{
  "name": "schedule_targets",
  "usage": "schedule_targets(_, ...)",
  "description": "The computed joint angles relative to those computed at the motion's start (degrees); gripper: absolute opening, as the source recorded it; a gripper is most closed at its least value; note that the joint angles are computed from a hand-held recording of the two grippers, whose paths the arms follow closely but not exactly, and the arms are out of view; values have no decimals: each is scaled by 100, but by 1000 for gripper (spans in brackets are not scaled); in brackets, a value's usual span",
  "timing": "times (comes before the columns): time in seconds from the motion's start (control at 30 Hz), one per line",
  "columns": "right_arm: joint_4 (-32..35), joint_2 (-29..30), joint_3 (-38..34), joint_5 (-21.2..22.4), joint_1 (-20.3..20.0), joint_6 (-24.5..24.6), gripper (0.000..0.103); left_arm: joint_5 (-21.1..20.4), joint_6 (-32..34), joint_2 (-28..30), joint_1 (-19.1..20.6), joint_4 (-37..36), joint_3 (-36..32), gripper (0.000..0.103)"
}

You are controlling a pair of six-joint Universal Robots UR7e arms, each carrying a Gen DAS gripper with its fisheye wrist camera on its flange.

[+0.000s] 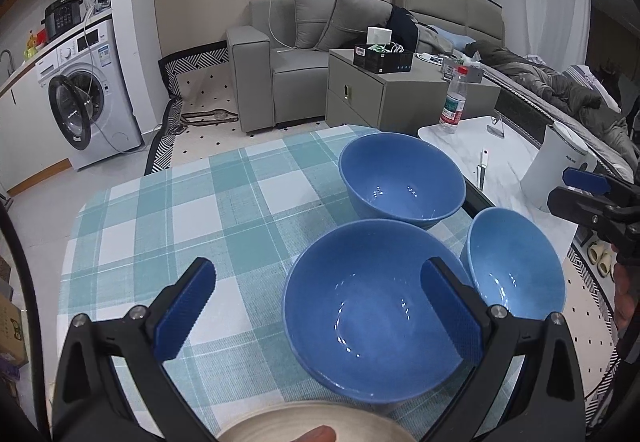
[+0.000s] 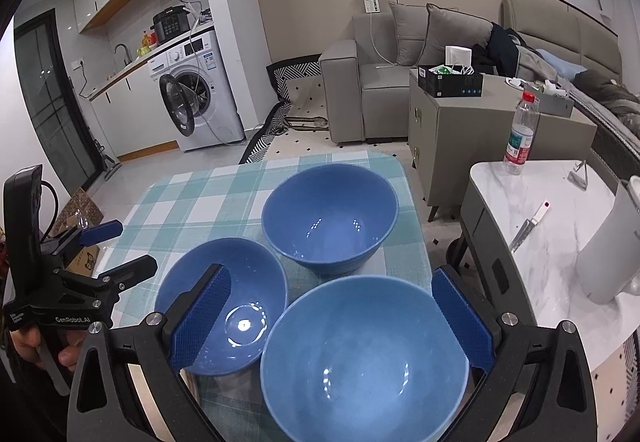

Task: Organize plates and bowls
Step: 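Move both open tools toward the large blue bowl, then close the left tool on the blue bowl rim while the right tool grips the same rim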

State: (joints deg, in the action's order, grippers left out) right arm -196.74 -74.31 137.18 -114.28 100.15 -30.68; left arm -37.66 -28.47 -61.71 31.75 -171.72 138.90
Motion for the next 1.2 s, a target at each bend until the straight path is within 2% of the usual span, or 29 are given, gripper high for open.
schedule_targets(0.13, 111, 99, -293, -169, 127, -61, 102, -72, 173, 18, 141, -16, -140, 103)
schedule_targets(0.4, 477, 295, -687, -217, 26, 64, 102, -131, 418, 161, 456, -17, -487, 103)
schedule_targets(0.63, 983, 402, -977, 56, -294, 207, 102, -272, 393, 398, 781, 139, -879, 103)
schedule_targets(0.87, 1363, 528, -1236, 235, -610, 385, 102, -496, 896, 760, 997, 23, -1274, 103)
schedule_targets(1.2, 1662, 915, -1615, 180, -794, 339, 99, -918, 1093, 1088, 1344, 83, -1739, 100)
